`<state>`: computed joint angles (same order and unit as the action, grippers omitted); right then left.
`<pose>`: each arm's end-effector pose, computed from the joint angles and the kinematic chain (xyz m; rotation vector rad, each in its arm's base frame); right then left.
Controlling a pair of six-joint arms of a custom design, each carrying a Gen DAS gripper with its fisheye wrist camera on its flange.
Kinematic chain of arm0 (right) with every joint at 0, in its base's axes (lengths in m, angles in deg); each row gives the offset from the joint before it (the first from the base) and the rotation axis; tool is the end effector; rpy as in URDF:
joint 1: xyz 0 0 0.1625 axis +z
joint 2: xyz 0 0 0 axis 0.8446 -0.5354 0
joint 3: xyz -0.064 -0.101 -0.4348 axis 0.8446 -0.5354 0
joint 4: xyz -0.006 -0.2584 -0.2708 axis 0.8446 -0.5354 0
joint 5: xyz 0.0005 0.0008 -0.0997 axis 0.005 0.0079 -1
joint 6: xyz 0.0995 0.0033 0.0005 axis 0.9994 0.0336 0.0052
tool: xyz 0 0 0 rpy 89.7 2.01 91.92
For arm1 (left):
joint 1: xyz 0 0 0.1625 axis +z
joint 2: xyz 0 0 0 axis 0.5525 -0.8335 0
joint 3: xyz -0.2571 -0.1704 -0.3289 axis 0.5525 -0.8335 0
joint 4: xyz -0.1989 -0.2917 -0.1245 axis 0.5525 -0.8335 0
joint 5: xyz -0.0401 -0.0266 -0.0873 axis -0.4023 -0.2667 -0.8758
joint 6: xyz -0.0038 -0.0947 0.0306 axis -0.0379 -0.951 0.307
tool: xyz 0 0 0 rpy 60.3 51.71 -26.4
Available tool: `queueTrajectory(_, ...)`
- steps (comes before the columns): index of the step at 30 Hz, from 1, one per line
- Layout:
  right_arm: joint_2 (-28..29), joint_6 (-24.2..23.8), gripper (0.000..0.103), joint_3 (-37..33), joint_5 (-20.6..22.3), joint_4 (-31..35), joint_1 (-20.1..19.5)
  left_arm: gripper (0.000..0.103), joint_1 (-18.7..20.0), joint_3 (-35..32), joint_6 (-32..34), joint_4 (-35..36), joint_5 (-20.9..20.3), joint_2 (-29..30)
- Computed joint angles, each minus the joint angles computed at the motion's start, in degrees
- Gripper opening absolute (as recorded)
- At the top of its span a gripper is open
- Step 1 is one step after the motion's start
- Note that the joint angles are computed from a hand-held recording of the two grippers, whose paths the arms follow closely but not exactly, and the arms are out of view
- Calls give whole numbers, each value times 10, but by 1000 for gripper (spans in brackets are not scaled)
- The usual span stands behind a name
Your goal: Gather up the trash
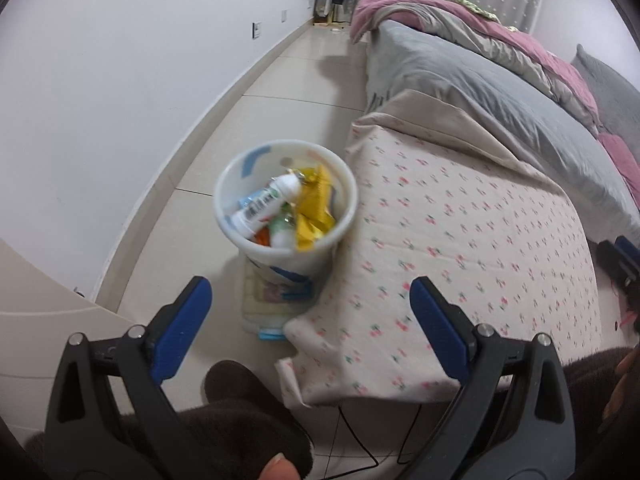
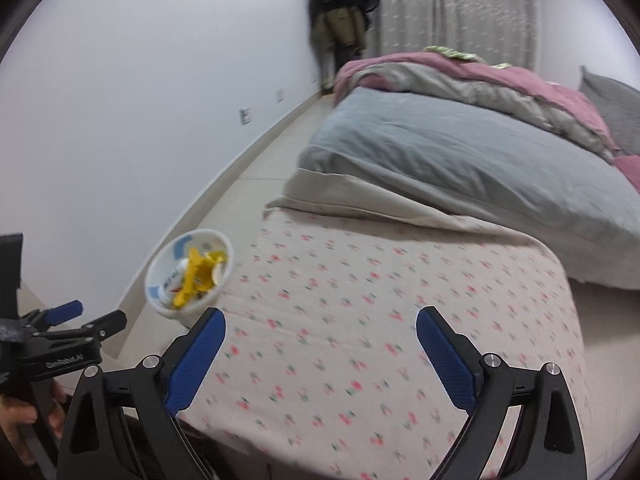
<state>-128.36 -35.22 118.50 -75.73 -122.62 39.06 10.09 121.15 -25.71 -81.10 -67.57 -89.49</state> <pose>0.1764 -0.6519 0.2943 0.7880 -2.3814 0.8065 -0.3054 -0.5966 0.1243 -0.0918 2.1783 -0.8966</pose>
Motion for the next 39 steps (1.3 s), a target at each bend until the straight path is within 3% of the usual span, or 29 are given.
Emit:
queueTrajectory(6, -28, -2, 103, 79, -6, -97, -24, 99, -17, 4, -16, 4, 16, 24)
queueTrajectory(9, -34, -3, 103, 96, -4, -118, -32, 99, -20, 9, -41, 17, 24, 30)
queueTrajectory(15, -23, 0, 103, 101, -11, -191, -45, 99, -24, 10, -29, -3, 31, 41)
queueTrajectory(20, -13, 8, 103, 94, -26, -205, -50, 99, -29, 7, -22, -13, 56, 48)
queueTrajectory(39, -5, -10, 103, 99, -28, -189, -49, 99, -28, 13, -2, -56, 56, 54)
